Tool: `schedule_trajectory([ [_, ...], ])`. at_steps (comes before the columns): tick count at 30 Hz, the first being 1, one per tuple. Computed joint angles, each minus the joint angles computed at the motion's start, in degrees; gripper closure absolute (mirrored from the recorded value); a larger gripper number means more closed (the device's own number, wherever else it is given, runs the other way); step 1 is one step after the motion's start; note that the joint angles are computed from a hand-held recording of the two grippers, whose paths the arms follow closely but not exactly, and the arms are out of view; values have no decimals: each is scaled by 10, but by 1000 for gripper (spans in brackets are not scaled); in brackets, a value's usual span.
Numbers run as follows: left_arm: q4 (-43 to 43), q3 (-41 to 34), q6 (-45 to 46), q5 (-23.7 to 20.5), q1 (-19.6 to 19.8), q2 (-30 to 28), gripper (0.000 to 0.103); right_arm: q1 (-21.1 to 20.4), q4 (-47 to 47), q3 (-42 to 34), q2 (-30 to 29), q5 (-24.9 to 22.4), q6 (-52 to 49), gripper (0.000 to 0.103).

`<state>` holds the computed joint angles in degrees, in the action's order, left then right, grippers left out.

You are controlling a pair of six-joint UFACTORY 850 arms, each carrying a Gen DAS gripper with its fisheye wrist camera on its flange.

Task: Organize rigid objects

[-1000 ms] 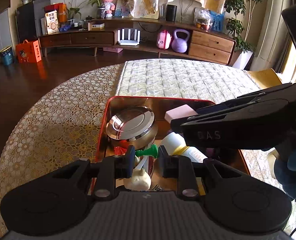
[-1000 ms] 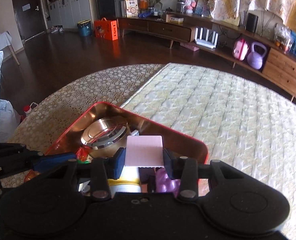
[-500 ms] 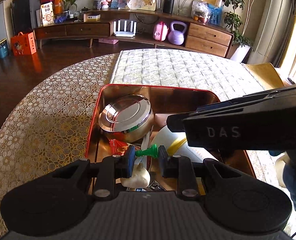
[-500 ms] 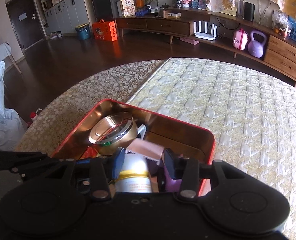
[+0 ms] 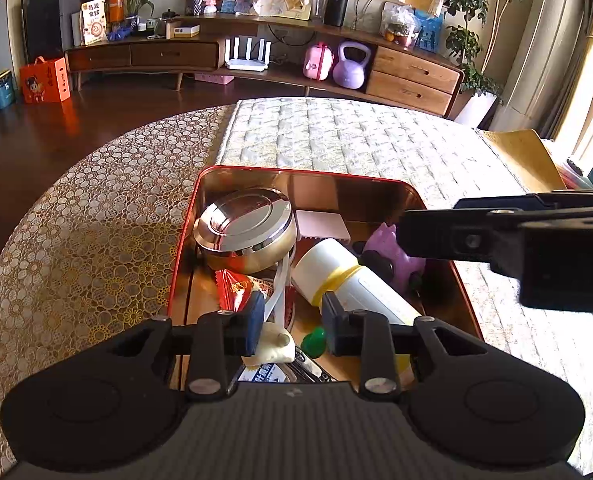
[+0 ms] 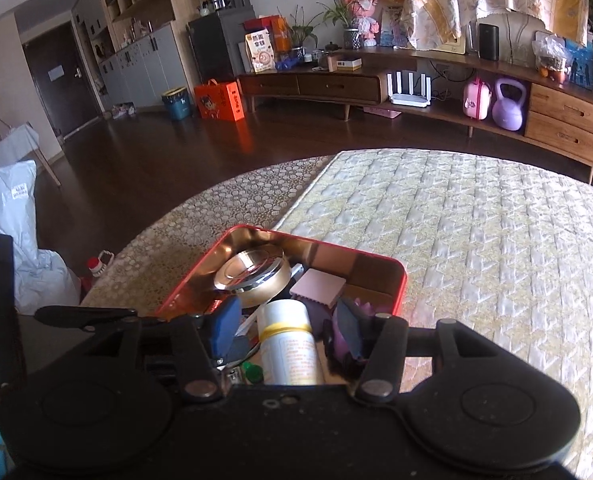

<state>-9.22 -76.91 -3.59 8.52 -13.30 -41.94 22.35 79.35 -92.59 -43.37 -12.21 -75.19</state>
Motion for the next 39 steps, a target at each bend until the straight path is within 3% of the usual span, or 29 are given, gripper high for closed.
schedule_trajectory([
  [9,-31,39,32,3,-6,37,71,-4,304,100,66,-4,-303,37],
  [13,-70,69,66,33,-12,62,34,-3,432,140,90,-16,-432,31],
  [17,-97,88,94,43,-17,83,32,-1,550,175,112,-37,-549,25],
  [21,-121,108,118,54,-23,103,32,-2,619,210,135,-67,-615,13],
  [25,-125,129,121,68,-29,122,26,-1,678,240,156,-89,-665,2],
  [34,-92,176,90,80,-40,163,19,2,763,297,196,-121,-750,0],
  [39,-125,195,121,94,-49,179,18,5,819,320,212,-120,-798,0],
])
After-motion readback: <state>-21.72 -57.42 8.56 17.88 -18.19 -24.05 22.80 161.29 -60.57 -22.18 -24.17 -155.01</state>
